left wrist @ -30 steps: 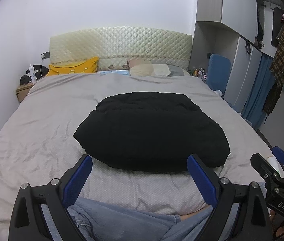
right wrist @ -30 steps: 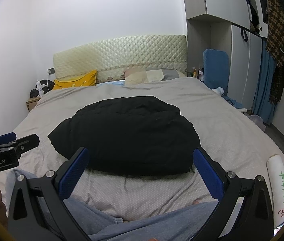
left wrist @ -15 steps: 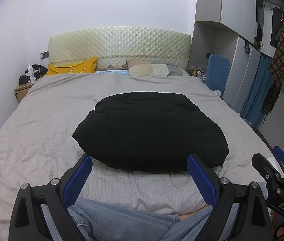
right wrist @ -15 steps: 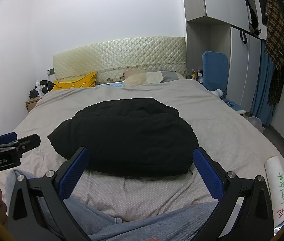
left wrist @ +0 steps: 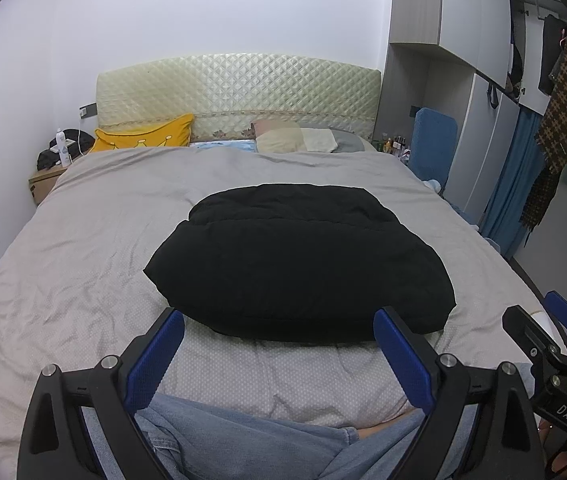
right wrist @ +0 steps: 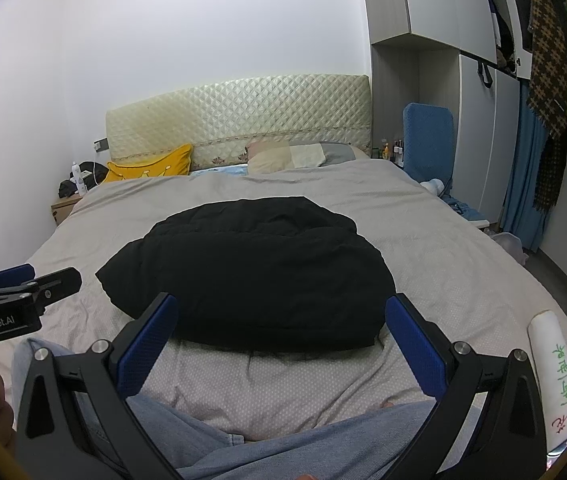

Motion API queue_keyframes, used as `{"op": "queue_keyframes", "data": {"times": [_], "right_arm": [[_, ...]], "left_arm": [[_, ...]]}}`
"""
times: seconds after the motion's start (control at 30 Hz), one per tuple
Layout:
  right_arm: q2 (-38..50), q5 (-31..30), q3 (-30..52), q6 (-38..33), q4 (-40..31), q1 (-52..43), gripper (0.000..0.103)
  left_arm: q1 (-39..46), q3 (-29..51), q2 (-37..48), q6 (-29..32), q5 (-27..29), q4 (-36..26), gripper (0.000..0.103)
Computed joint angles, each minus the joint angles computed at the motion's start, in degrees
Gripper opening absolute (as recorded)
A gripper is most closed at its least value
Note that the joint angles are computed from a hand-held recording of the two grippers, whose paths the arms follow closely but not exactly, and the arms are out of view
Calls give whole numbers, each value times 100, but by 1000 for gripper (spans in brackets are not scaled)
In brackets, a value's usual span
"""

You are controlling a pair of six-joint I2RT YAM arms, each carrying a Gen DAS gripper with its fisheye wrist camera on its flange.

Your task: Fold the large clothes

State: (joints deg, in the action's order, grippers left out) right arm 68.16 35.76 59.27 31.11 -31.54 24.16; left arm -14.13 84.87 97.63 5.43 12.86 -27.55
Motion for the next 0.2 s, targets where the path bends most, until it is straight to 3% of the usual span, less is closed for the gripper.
{"op": "queue_keyframes", "data": {"times": [0.2], "right_arm": [[8,-5,3,5,-12,-7,103]], "left_arm": [[-19,-24,-31,-10,-16,-18,96]]}}
